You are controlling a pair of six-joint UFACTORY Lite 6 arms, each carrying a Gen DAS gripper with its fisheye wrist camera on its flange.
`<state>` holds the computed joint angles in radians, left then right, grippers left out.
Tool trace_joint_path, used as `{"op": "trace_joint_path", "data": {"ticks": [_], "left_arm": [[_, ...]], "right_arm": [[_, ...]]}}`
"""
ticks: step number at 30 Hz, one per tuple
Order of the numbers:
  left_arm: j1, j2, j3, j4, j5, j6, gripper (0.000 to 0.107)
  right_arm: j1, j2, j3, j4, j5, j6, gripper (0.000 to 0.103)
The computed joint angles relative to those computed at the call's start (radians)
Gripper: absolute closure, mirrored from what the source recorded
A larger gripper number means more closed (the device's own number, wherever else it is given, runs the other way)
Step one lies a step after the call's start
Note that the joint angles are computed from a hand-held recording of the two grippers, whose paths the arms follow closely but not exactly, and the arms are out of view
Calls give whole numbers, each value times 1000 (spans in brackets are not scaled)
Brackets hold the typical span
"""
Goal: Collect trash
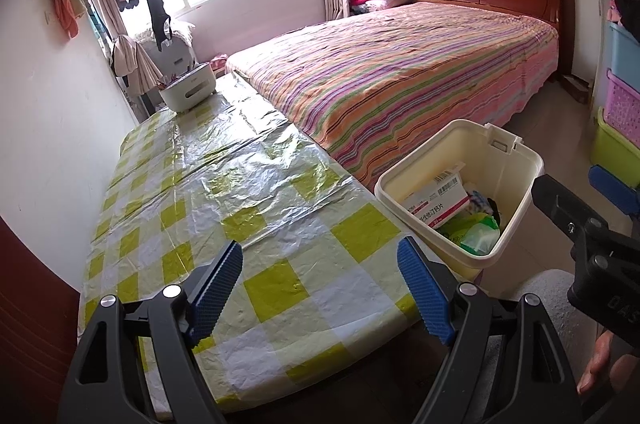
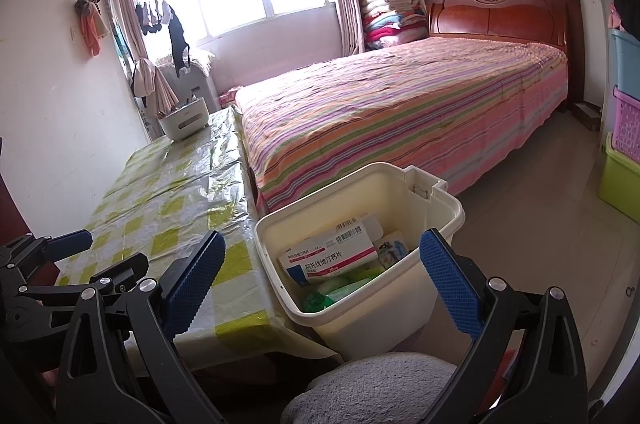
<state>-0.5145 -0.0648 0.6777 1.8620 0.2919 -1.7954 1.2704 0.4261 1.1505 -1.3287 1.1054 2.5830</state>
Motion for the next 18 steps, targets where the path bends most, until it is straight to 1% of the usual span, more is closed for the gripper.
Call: {"op": "trace_joint_path", "data": {"ticks": [8,18], "left_arm": [[-5,0,-2,5,2,-5,29],[0,-19,-9,14,-23,-6,29]], "right_arm": [[-1,10,-4,-5,-7,22,7],[0,7,-10,-3,-12,30,7]]}}
